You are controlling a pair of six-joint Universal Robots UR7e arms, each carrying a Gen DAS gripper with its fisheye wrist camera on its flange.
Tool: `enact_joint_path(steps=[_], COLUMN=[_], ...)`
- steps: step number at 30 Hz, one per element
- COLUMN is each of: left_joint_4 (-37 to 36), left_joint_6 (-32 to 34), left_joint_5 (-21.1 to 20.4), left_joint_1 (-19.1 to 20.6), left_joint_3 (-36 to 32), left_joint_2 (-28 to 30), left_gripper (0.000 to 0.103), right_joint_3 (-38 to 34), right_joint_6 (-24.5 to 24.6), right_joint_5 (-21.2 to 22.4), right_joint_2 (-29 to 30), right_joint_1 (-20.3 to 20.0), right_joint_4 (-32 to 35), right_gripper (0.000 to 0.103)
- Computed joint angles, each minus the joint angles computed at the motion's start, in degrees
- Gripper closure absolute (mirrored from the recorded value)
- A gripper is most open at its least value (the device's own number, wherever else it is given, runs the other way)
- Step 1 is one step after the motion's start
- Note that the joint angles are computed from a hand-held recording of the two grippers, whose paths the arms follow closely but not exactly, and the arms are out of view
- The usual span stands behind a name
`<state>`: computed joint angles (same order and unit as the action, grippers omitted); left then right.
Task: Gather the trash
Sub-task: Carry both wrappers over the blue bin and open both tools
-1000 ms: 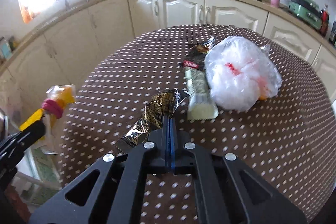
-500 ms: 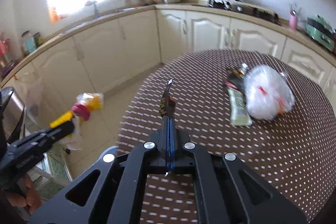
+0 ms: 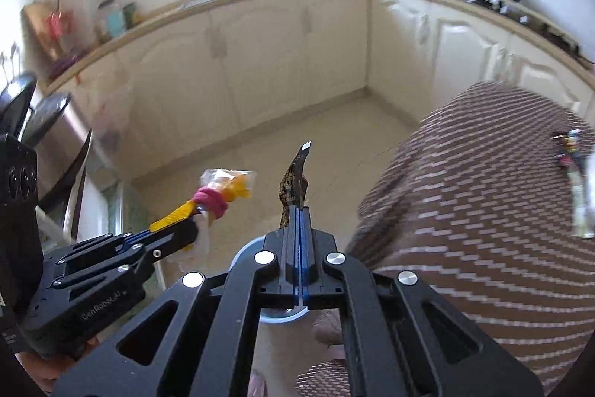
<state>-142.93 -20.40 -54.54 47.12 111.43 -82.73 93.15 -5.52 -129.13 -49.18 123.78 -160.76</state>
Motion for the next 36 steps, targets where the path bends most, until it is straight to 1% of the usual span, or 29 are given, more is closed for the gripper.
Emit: enact_joint_path(steps=[3, 6, 12, 14, 15, 16, 17, 19, 22, 29, 36], left_joint_4=[1.2, 2.0, 1.6, 0.7, 0.3, 0.3, 0.7, 1.0, 0.9, 1.7, 2.2], left_joint_6=[-0.8, -1.1, -0.3, 0.4, 0.2, 0.0, -0.4, 0.6, 0.2, -0.9, -1.8], left_joint_5=[-0.5, -1.4, -2.2, -2.5, -2.3, -2.3, -2.5, -3.0, -2.9, -2.6, -2.2], left_joint_1=[2.7, 5.5, 9.7, 10.8, 11.0, 11.4, 11.4, 12.2, 12.1, 12.0, 11.9], left_joint_3=[0.3, 0.4, -1.5, -2.7, -2.8, -3.4, -4.0, -4.8, -4.5, -3.1, -2.8], left_joint_2=[0.2, 1.1, 4.4, 5.9, 6.2, 6.8, 7.3, 8.1, 8.4, 7.4, 6.7], left_gripper=[0.095, 0.095, 0.095, 0.093, 0.091, 0.082, 0.081, 0.081, 0.078, 0.077, 0.077], right_joint_3=[-2.0, -3.0, -4.7, -4.8, -5.0, -5.4, -5.4, -5.8, -5.8, -5.8, -6.0], right_joint_6=[0.7, 1.2, 1.8, 1.9, 2.0, 2.3, 2.2, 2.4, 2.4, 2.9, 2.4], right_joint_5=[1.9, 2.5, 2.8, 2.7, 2.6, 2.6, 2.7, 2.6, 2.7, 3.0, 3.4], right_joint_2=[3.5, 6.2, 9.2, 9.6, 9.9, 10.2, 10.3, 10.6, 10.8, 11.0, 11.0], right_joint_1=[-1.3, -2.5, -4.8, -5.3, -5.3, -5.5, -5.8, -6.0, -6.2, -5.8, -5.7], right_joint_4=[3.0, 4.8, 6.9, 7.0, 7.1, 7.4, 7.4, 7.7, 7.9, 8.3, 8.1], right_gripper=[0.103, 0.103, 0.103, 0.103, 0.103, 0.103, 0.103, 0.103, 0.103, 0.103, 0.103])
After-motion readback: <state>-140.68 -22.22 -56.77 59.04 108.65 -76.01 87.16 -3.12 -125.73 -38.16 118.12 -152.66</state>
